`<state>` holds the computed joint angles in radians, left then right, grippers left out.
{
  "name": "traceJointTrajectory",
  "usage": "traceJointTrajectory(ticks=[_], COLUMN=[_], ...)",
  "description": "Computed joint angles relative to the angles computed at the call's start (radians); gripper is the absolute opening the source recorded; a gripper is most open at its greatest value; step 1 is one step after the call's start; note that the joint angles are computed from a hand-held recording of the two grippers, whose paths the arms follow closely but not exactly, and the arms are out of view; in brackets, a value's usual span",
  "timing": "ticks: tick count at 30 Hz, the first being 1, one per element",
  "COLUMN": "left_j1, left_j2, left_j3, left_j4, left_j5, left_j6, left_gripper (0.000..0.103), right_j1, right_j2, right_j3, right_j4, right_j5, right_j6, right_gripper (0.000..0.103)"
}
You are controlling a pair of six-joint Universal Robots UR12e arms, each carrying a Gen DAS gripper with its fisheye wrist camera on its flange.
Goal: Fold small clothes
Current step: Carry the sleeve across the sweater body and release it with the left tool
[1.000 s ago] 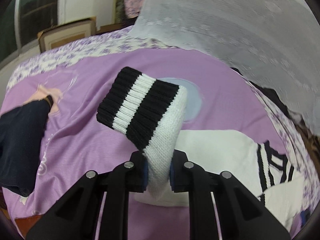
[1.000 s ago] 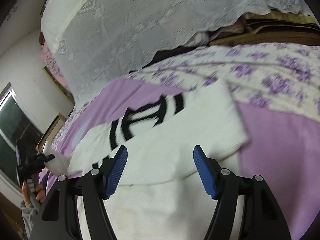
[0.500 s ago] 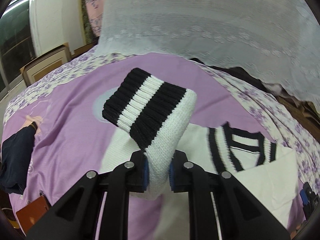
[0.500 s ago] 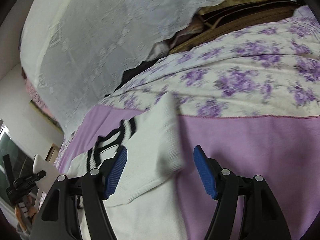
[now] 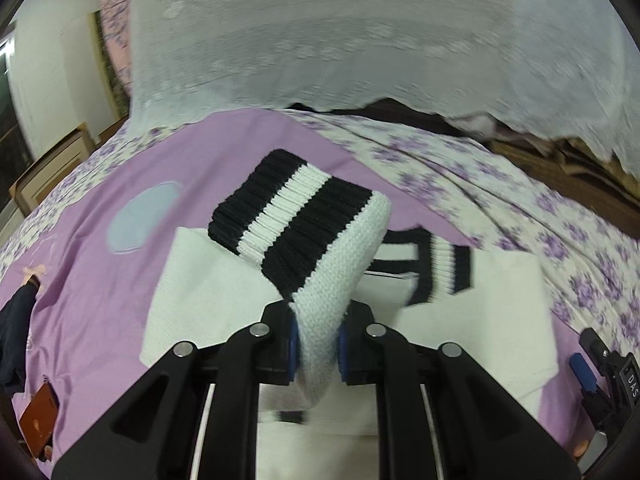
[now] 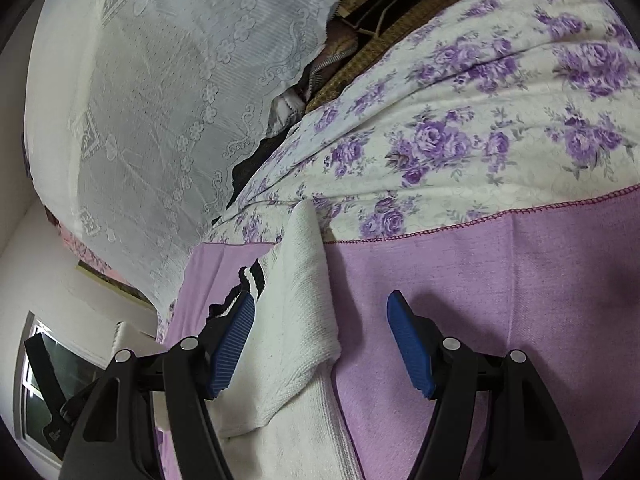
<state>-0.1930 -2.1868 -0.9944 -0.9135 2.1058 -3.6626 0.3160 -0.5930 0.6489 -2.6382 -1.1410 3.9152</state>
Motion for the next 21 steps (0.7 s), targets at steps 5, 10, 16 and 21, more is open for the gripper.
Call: traceJointTrajectory(ticks=[5,10,16,21], left_j1=[-0.032,-0.046,-0.048,-0.048], left_j2=[-0.073,-0.124,-0.152,-0.141], left_j3=[0.095,0.151,0.177,0.150], left_j4=[-0.047,-0.099,-0.137,-0.096], left_j5=[0.004,0.000,-0.033,-0.081], left_j6=[0.035,0.042,0.046,0.067], left_gripper=[0.013,0.013,0.014,0.096], right_j1=[-0.004,-0.006,-0.005,-0.005], right_j2=[0.002,0.007,0.010,0.011], right_j3=[0.003,-0.002,-0.007,-0.007], right_j4=[-0.011,-0.013,-0.008,-0.009], right_j5=[0.005,0.006,-0.001,-0.001], right_j6=[0.028,0.044,0.042,0.042], right_gripper=[0.069,0.069,0.069,0.069])
